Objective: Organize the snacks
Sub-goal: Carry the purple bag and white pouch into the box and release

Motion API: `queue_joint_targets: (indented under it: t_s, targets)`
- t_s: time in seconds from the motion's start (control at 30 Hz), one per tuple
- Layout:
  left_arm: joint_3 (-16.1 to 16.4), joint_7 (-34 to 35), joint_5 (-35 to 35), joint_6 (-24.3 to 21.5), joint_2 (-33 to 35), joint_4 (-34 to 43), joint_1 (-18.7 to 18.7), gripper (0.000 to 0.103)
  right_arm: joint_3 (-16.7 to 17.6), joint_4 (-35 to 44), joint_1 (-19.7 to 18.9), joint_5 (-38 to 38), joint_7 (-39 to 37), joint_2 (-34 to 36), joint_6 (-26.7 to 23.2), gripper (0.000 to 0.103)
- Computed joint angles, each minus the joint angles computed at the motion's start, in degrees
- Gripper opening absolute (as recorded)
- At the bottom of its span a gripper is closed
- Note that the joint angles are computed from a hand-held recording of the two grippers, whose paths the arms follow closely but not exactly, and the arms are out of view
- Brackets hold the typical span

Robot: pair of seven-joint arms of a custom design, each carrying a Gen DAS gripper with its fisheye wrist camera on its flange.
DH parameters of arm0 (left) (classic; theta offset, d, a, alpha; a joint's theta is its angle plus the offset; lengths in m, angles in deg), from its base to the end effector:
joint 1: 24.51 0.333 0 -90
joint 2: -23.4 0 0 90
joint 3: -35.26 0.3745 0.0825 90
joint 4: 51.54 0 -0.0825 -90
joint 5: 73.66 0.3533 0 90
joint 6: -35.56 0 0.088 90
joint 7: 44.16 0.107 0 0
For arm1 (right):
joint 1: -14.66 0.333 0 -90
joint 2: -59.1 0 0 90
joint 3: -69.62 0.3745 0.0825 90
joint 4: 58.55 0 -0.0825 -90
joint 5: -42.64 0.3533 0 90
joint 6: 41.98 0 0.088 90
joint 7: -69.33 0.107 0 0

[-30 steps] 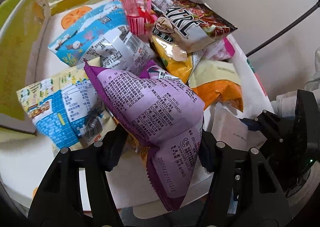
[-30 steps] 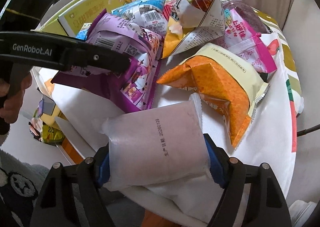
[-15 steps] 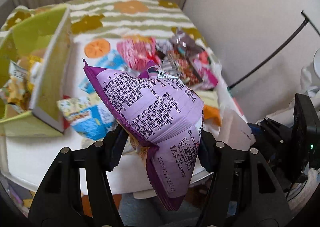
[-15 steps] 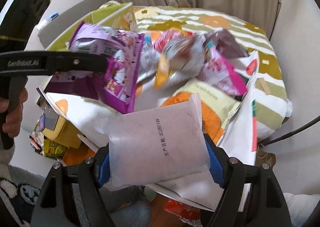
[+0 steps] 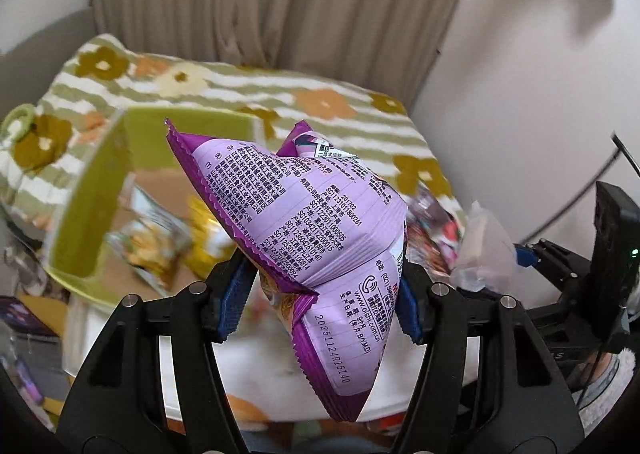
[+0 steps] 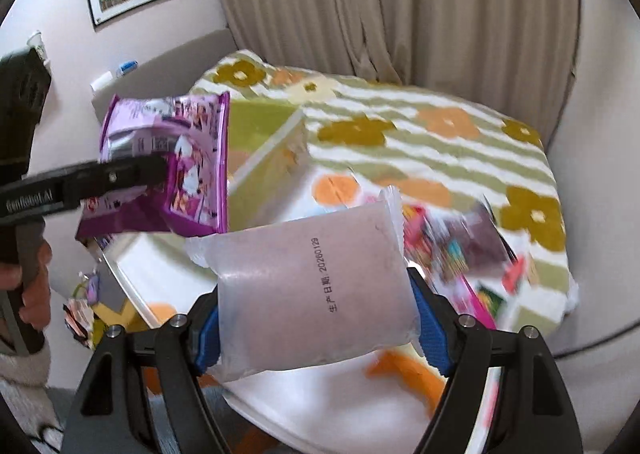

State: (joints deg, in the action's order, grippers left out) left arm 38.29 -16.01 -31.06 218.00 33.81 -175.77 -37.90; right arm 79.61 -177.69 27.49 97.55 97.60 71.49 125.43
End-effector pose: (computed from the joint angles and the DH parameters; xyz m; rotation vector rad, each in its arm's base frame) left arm 0.5583 -0.1676 0.4724 -1.9390 1.6883 -0.9828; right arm 0.5718 0.1776 0.4535 -2.1290 1.1522 -0.3480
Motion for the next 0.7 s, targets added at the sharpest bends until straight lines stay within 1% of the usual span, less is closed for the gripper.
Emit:
queue_joint_targets:
  t_s: [0.03,0.1,0.13,0.17,0.2,0.27,0.3,0.37,0.47,0.53,0.57,0.6,0.63,0.67,0.7]
  targets:
    - [-1.9,2.4,-2.2,-0.2,0.1,0.2,2.7,0.058,0.6,2.0,0.9,-0.2,0.7,1.2,0.5,0.075]
    - [-7.9,9.9,-9.0,-0.2,0.4,0.0,10.4,0.058,0.7,5.0,2.5,-2.4,3.6,3.3,0.7,0.075]
    - [-11.1,13.8,-12.7,-0.6,0.8,0.3,14.2,0.058,0.6,7.1,3.3,-4.1,5.8,4.7,0.5,0.075]
    - [-15.5,18.4,-16.8,-1.1,1.5,0.8,19.1,0.058,0.9,9.1,3.8,-5.3,7.4,6.1,0.3,0.075]
    - [-18.5,21.8,-19.6,-1.2,2.3,1.3,22.7,0.058,1.5,11.0,4.1,-6.1,8.6,7.4,0.2,0.075]
    - [-23.7,28.1,-23.9,-2.4,4.0,3.0,29.1,0.058,0.5,15.4,6.4,-10.4,14.3,10.4,-0.2,0.075]
    - [-25.1,30.7,-25.3,-3.6,5.1,4.3,31.2,0.058,-0.8,17.9,8.3,-13.6,18.6,12.2,-0.2,0.075]
    - [-27.2,35.6,-27.8,-6.4,7.4,7.3,34.2,0.058,-2.1,21.5,10.6,-17.7,24.5,14.7,-0.3,0.075]
    - [-28.3,41.8,-30.4,-9.5,11.0,11.6,36.5,0.058,-4.4,26.4,13.7,-23.0,32.7,18.2,-1.1,0.075]
    - [-30.3,46.2,-32.9,-11.6,14.0,14.9,38.5,0.058,-5.8,29.6,15.4,-26.0,37.7,20.5,-2.9,0.075]
    - [-31.1,48.1,-34.1,-12.8,15.4,16.4,39.3,0.060,-6.4,31.1,16.0,-27.4,40.0,21.5,-3.6,0.075]
    - [-31.7,50.0,-35.1,-14.1,16.8,17.9,39.8,0.063,-6.8,32.0,16.5,-28.7,42.0,22.3,-4.0,0.075]
    - [-30.9,50.9,-35.3,-15.3,17.9,19.4,39.1,0.078,-7.8,33.0,17.5,-30.1,44.5,23.2,-4.4,0.075]
    - [-29.1,51.1,-35.1,-16.0,18.5,20.6,37.7,0.100,-8.2,33.8,17.7,-31.3,46.2,23.7,-4.7,0.075]
    - [-26.8,50.9,-34.5,-16.3,19.0,21.3,35.9,0.102,-8.6,34.5,18.0,-32.3,48.0,24.3,-5.1,0.075]
